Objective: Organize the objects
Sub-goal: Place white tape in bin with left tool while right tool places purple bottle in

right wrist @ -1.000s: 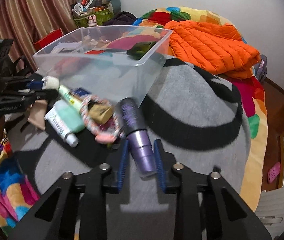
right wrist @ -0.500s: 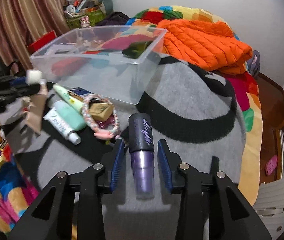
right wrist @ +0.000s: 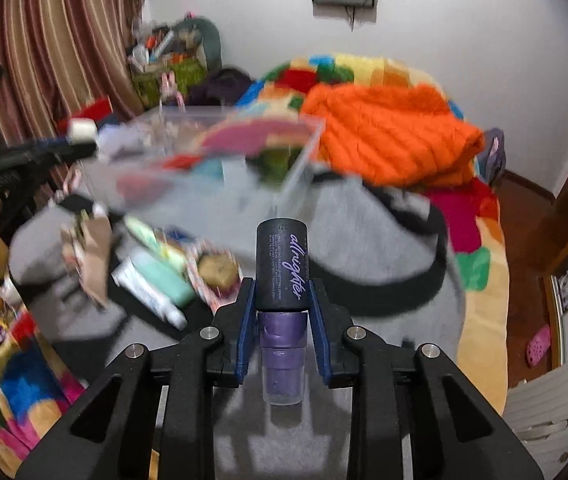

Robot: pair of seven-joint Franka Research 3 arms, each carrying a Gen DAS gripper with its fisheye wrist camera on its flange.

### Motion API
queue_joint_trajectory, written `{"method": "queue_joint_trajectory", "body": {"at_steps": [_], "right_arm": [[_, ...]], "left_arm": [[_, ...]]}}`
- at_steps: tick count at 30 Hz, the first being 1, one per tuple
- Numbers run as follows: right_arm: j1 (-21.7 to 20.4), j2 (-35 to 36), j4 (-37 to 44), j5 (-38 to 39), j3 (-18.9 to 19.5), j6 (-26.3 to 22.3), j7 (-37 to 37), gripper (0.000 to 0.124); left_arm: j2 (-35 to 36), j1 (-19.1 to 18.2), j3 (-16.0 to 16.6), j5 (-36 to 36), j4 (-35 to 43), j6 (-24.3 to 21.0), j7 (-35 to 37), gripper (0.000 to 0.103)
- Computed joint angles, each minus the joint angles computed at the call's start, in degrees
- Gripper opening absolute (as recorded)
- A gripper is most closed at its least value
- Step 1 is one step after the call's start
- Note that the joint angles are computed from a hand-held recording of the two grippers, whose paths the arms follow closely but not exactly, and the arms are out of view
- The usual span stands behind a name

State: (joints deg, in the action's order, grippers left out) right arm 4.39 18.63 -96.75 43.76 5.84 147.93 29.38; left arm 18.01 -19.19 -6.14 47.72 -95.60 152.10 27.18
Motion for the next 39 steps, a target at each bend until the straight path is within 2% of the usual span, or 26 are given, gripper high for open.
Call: {"method": "queue_joint_trajectory", "body": {"at_steps": [3,6,12,18,24,26,30,32,34,36,39], "right_arm": [[-0.4,0.9,3.4,3.0,1.2,-0.8,-0.2,0.023],[0.7,2.4,6.5,3.3,1.9,1.2,-0.4,0.023],[3.8,9.9,17.8,-3.0,1.9,-0.8,6.1,0.023],[7.0,19.5,30.9,-13.5,0.8,-6.4,15.1,0.023],[8.3,27.7,42.5,-21.2,0.0,-14.2,21.0,0.023],[8.2,29.2,44.7,-22.3,0.2,-16.3,21.8,0.023],[8.1,31.3,47.9,-23.8,0.1,-19.5,23.3,0.023],[8.1,32.5,50.3,-24.4,0.1,-21.7,24.0,0.023],[8.0,33.9,53.0,-24.9,0.1,-24.2,24.9,0.023],[8.1,33.4,52.4,-25.3,0.0,-24.1,25.0,0.023],[8.3,30.8,47.8,-25.8,-0.2,-21.4,24.0,0.023]], "left_arm": [[1.7,0.5,0.0,-1.5,2.7,-1.4,1.9,0.038],[3.8,0.9,-0.1,-4.0,5.7,-2.8,4.8,0.038],[9.2,0.2,0.2,-7.5,12.9,-7.2,11.1,0.038],[15.1,-0.7,0.1,-12.0,20.6,-10.4,18.3,0.038],[20.1,0.8,-2.8,-21.5,26.6,-11.3,29.0,0.038],[20.7,-0.1,-1.8,-22.0,27.5,-11.4,30.0,0.038],[22.1,0.5,-2.2,-25.6,29.4,-11.7,32.5,0.038],[22.5,1.0,-2.8,-27.7,30.2,-12.2,33.8,0.040],[22.5,0.9,-2.4,-28.6,30.1,-12.5,33.4,0.046],[21.8,0.7,-1.8,-28.6,29.1,-12.1,32.7,0.049],[20.6,0.6,-1.5,-28.5,27.3,-11.3,31.8,0.052]]}}
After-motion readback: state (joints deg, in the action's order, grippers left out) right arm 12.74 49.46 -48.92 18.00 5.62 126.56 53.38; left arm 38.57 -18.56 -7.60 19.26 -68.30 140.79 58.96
